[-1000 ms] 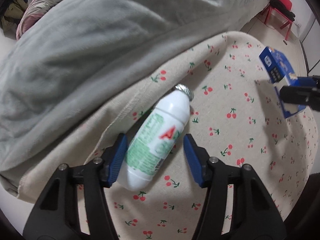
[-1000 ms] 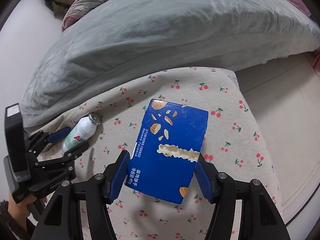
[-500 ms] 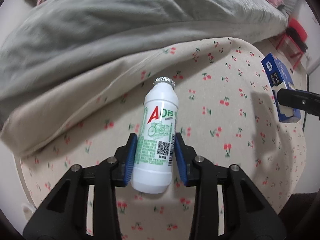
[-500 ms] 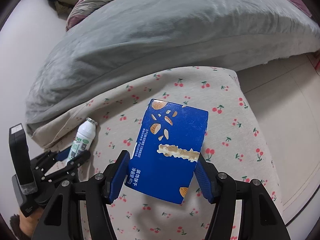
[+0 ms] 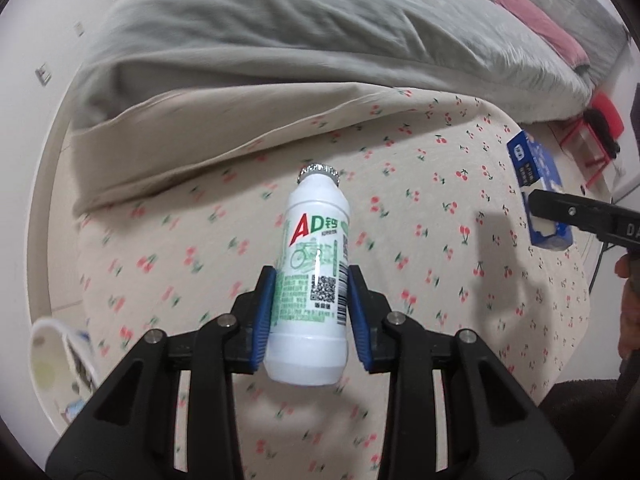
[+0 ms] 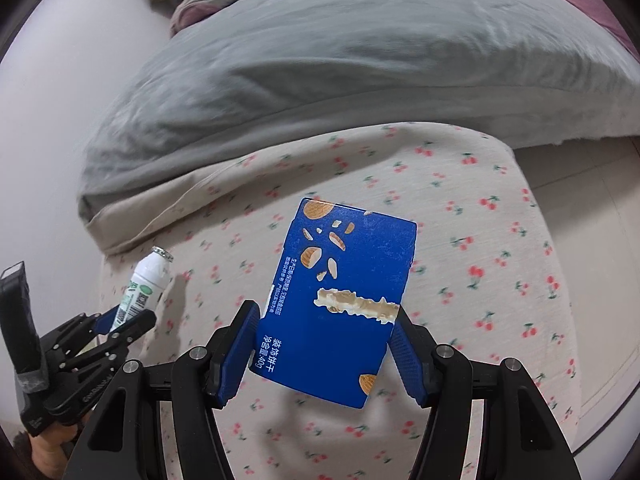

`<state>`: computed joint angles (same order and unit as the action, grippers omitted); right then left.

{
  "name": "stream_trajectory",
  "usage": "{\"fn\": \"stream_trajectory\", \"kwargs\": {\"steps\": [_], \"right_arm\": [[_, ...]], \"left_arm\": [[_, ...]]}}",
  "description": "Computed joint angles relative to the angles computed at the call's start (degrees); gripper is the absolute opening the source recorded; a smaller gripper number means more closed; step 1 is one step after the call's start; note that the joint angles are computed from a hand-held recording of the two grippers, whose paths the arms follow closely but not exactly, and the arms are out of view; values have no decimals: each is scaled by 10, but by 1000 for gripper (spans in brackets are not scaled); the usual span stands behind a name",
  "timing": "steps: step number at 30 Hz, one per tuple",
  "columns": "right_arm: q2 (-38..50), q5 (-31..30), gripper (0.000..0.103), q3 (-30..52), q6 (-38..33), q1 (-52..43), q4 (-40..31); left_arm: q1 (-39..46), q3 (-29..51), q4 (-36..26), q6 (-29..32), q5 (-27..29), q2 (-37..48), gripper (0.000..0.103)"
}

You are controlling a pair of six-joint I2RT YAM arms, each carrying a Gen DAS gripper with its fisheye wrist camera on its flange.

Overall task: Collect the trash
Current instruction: 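Carry the bottle to the bin and release it from the left tool while the right tool carries the box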

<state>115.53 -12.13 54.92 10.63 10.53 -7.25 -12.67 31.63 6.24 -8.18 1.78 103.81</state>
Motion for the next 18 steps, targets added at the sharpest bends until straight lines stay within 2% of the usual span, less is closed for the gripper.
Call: {"fn": "stream_trajectory", "kwargs": {"steps": [5, 9, 10, 13, 18], "right_arm": [[-14, 10, 64, -8, 12, 56, 7], [-15, 27, 64, -5, 25, 112, 7], [-13, 29, 64, -3, 28, 123, 8], [-9, 43, 64, 5, 40, 164, 9], [9, 56, 64, 34, 56, 234, -1]], "left_arm": [[40, -69, 40, -12, 19, -51, 37], [136, -138, 67, 25, 61, -106, 37], [137, -141, 86, 17, 61, -88, 37], [192, -148, 77, 41, 74, -101, 37], [350, -170, 42, 131, 129, -144, 37]]}}
